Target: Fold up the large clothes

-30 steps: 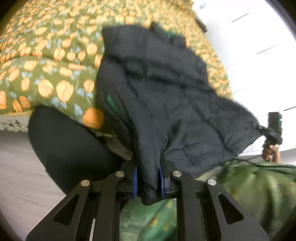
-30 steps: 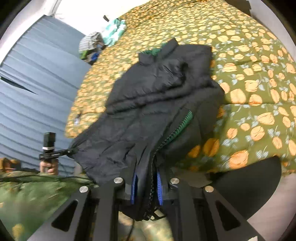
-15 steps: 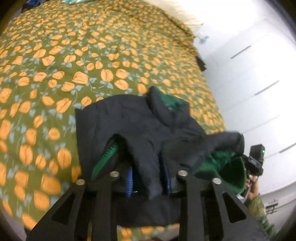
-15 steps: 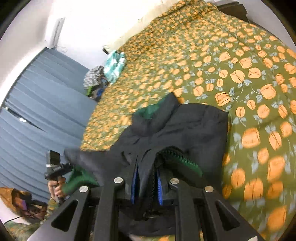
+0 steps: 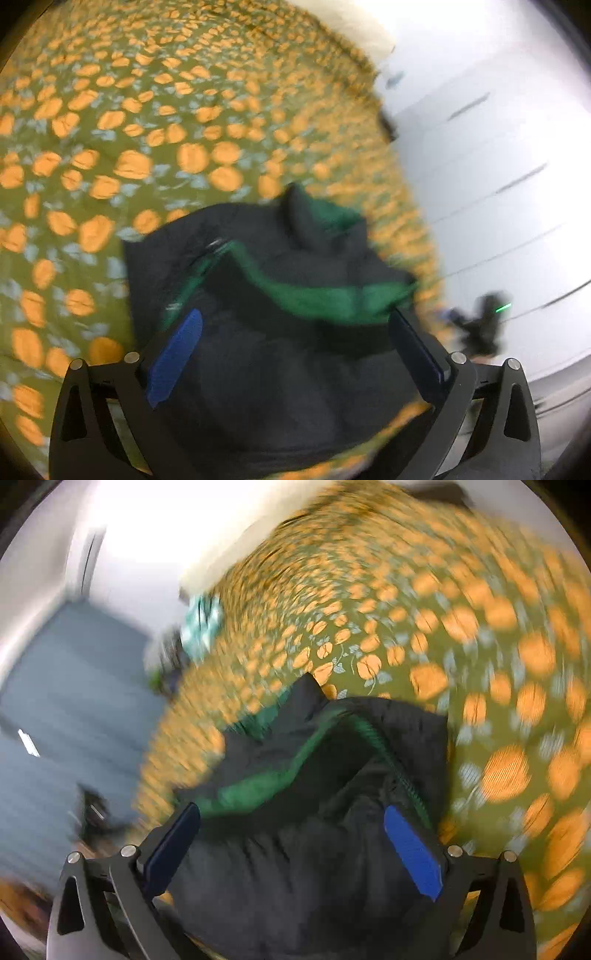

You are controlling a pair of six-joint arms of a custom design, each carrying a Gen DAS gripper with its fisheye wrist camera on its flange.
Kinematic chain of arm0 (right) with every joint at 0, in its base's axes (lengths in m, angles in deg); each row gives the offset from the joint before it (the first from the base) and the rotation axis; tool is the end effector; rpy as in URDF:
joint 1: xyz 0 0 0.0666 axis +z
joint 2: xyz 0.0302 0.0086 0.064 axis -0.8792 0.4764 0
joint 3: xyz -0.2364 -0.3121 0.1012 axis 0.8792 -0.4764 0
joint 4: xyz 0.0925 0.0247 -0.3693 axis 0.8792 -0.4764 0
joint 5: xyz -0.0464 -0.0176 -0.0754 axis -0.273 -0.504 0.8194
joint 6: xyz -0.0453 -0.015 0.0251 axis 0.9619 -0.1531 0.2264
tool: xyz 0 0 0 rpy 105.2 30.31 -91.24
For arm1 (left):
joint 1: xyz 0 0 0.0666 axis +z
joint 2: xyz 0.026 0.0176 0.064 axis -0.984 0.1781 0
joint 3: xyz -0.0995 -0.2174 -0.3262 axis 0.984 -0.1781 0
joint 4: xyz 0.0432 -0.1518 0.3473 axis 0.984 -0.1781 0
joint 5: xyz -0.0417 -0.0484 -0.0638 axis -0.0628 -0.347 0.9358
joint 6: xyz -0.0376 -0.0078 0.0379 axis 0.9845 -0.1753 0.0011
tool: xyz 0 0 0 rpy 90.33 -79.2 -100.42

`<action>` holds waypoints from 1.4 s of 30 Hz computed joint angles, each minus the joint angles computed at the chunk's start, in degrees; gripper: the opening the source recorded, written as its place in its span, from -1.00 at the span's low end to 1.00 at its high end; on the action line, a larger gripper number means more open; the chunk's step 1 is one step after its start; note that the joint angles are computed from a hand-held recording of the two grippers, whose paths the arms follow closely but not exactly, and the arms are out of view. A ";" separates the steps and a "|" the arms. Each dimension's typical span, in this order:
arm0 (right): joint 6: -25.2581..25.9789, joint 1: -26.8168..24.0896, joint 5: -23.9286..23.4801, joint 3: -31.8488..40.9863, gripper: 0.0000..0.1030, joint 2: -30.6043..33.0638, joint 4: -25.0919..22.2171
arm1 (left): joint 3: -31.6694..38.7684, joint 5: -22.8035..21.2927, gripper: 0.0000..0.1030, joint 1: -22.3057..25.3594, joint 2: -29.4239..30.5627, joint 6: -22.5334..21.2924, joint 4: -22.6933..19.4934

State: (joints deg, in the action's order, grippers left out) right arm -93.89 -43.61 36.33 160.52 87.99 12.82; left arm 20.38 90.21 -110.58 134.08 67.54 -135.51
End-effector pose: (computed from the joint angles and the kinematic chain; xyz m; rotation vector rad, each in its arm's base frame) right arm 0.5028 0.1812 0.3823 -0.4757 2.5726 0.8375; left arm 0.3398 -0.2036 0.4317 -0.5878 2.4763 -0.6781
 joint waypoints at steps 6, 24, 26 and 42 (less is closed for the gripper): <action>12.73 8.04 22.50 -1.36 0.17 1.67 0.21 | 2.74 -4.92 0.36 -1.78 9.83 -3.98 -13.26; -0.49 6.57 31.89 0.21 -0.65 7.20 12.95 | 5.11 -23.14 -0.44 -0.34 16.27 -0.92 -3.97; -0.49 6.68 31.95 -2.42 -0.62 7.28 16.73 | 2.43 -22.97 -0.30 -0.42 15.28 0.02 -0.87; -1.75 5.91 28.55 -7.36 -0.53 8.46 25.93 | -2.33 -21.79 0.01 0.17 15.49 0.33 8.46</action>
State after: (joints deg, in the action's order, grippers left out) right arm -95.64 -37.70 64.87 153.16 96.45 38.76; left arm 18.04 68.43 -110.40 149.57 67.88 -127.05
